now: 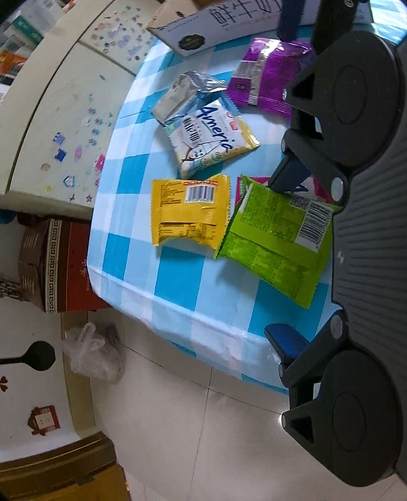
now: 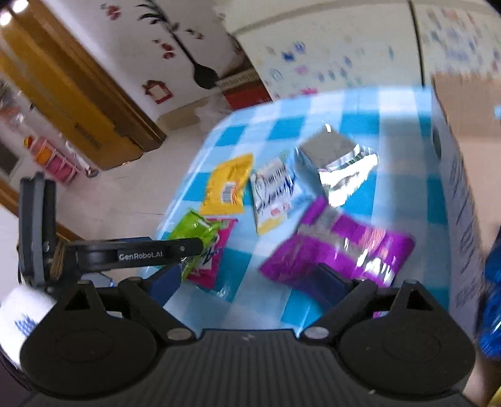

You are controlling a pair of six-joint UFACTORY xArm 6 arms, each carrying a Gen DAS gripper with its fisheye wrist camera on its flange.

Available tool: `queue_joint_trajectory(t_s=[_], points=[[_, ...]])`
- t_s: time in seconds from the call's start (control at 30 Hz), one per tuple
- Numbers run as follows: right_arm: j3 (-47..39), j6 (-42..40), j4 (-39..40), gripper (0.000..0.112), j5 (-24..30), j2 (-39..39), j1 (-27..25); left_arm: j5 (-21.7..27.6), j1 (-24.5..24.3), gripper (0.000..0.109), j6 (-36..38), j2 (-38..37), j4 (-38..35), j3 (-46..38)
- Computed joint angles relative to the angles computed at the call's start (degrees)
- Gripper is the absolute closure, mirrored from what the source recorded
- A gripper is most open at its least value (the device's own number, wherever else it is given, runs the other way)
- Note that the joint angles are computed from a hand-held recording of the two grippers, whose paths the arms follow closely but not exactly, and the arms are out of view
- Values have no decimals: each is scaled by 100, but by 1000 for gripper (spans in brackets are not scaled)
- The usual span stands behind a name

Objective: Organize snacks
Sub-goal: 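Move both tools back over the remaining snack packets on the table, then grasp the green packet with the left tool while the right tool grasps the purple packet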

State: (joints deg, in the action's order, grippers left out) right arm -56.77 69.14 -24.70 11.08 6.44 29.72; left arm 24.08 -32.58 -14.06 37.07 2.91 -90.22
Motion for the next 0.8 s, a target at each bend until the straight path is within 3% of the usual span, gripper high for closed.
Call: queue_joint_trajectory(t_s=[0.17,0.23,0.3,0.53,0.7,0.8], points=[[-580,151,-1383,20,1486,125,172,97,-22,14,449,35,-616,-91],[-694,192,-1718,20,1689,225,183,93,-41,14,608,49,-780,-99],[-706,298,-1823,20,1471,322,91,116,-62,14,819,56,-904,-100],[-738,-660,-880,18,1360,531,8,209,-70,14,715,184,-509,-199],[-790,-1720,256,18,1493,486,91,203,-75,14,718,203,-496,-218],[-823,-1676,157,18,1551,524,106,269,-94,14,825,261,-608,-298]])
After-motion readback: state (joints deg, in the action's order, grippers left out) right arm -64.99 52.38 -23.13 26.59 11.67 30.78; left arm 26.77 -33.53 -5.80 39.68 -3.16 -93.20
